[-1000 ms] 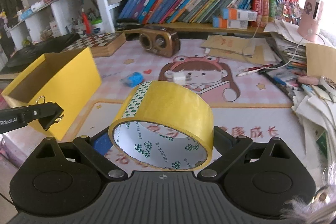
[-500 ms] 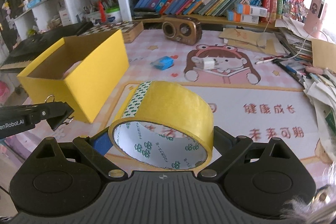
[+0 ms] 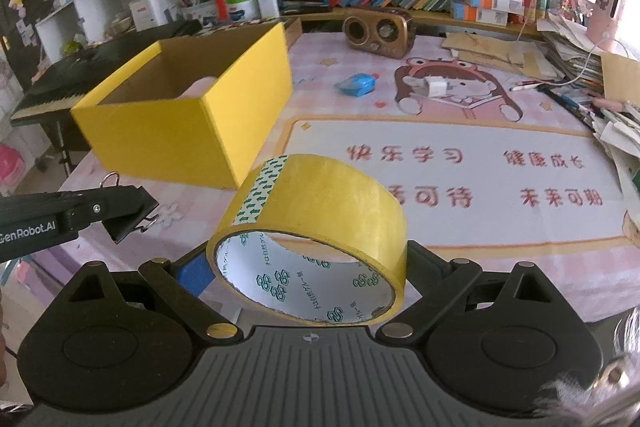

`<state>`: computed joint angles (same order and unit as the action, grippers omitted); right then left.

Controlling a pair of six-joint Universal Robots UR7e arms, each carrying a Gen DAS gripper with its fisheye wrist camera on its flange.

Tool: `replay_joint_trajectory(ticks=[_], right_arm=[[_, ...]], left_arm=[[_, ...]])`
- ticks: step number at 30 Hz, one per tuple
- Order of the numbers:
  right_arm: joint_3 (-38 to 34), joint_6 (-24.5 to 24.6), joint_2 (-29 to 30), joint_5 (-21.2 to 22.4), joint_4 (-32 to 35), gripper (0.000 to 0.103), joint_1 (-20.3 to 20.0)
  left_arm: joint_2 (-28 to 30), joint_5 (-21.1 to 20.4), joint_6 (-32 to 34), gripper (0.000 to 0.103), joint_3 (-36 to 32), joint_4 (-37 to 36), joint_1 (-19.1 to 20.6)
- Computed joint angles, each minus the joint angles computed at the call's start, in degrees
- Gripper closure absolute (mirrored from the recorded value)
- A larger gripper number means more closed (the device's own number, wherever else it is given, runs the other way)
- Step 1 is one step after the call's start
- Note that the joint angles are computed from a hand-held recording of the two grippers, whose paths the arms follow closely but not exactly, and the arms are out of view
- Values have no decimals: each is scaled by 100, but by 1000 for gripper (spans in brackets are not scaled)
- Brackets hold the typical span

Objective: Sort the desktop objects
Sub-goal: 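Carry the binder clip and tape roll toward the yellow box with both tools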

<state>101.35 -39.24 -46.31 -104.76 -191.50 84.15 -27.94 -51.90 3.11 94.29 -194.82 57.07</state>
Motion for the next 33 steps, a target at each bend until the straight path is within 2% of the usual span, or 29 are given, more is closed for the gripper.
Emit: replay_joint_trajectory(ticks=[15, 33], right_arm=[[394, -62, 97, 3, 24, 7, 256], [284, -242, 296, 206, 296, 7, 495]], left_arm=[[-516, 231, -301, 94, 928, -480, 24], [-835, 558, -510, 94, 1379, -985, 47]])
